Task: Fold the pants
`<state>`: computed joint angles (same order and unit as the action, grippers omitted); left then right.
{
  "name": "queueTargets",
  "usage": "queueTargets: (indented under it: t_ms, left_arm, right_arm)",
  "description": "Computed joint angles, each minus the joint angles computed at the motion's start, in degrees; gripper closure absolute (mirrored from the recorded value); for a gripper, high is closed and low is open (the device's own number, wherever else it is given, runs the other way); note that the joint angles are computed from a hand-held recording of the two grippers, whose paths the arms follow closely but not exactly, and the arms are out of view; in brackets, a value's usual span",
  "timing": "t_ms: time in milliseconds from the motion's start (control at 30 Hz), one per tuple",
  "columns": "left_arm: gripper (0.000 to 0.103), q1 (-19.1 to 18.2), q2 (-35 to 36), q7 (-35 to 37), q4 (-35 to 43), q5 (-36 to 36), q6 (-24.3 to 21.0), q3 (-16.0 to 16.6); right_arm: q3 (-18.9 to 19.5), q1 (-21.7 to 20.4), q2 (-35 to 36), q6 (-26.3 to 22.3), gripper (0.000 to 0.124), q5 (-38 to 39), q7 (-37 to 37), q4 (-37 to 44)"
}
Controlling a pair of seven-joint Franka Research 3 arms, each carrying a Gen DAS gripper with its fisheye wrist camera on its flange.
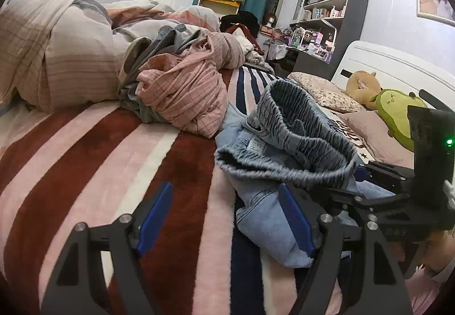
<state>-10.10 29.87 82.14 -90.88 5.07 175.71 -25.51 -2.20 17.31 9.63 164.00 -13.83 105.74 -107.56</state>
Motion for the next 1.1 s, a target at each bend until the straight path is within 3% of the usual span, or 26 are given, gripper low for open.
queueTargets:
  t_ms: [100,233,333,433,667,733,833,1000,1100]
  left_arm:
    - [0.030,-0.74,-0.14,-0.97,0.04,0.25,-0.06,1.02]
    - [0.030,-0.85,-0.30,-1.63,-0.18,0.55,0.13,1.35]
    - [0.030,-0.94,-0.49,-2.08,-0.52,0.85,0.42,1.61]
    - [0.030,-0.92,-0.43,-2.44,-0.51,1.11,0.43,1.66]
    - [0.030,-0.50,0.06,-1.98,0.03,1.32,-0.29,0.90]
    - [0.030,-0.87,0.13,-1.79,0.28,1.41,-0.70,1.08]
    - [0.030,-0.77,0.37,-0.32,0.65,1.45,-1.52,0.24]
    - [0.023,5.70,3.84,14.21,2.56,-3.46,-7.71,-11.42]
    - [0.023,1.30,3.36,15.13,3.53,-1.66,-8.91,-7.46]
  right_arm:
    - [-0.10,0.53,0.86,-0.47,0.064,-0.04,-0.23,1.29]
    - [-4.40,4.68,2.47,-3.47,0.065,-14.26,10.41,4.21]
    - [-5.54,5.73,1.47,-3.95,0.086,-22.99,17.79,3.90]
    - [-5.45,4.71,-0.96,-3.38,0.096,-28.09,24.80,2.08]
    - [-3.10,-2.43,-13.57,-1.24,0.107,-23.30,33.46,-10.62]
    - [-2.99,-3.61,-17.13,-3.19,0.108,-17.14,31.30,-14.33]
    - [-4.89,-2.78,-19.96,-5.32,0.108,-1.90,23.02,-18.24]
    - [-3.38,-5.22,-20.75,-7.60,0.107,3.93,18.49,-19.94]
    - [-2.48,-6.73,-21.05,-10.20,0.104,7.47,15.82,-20.06]
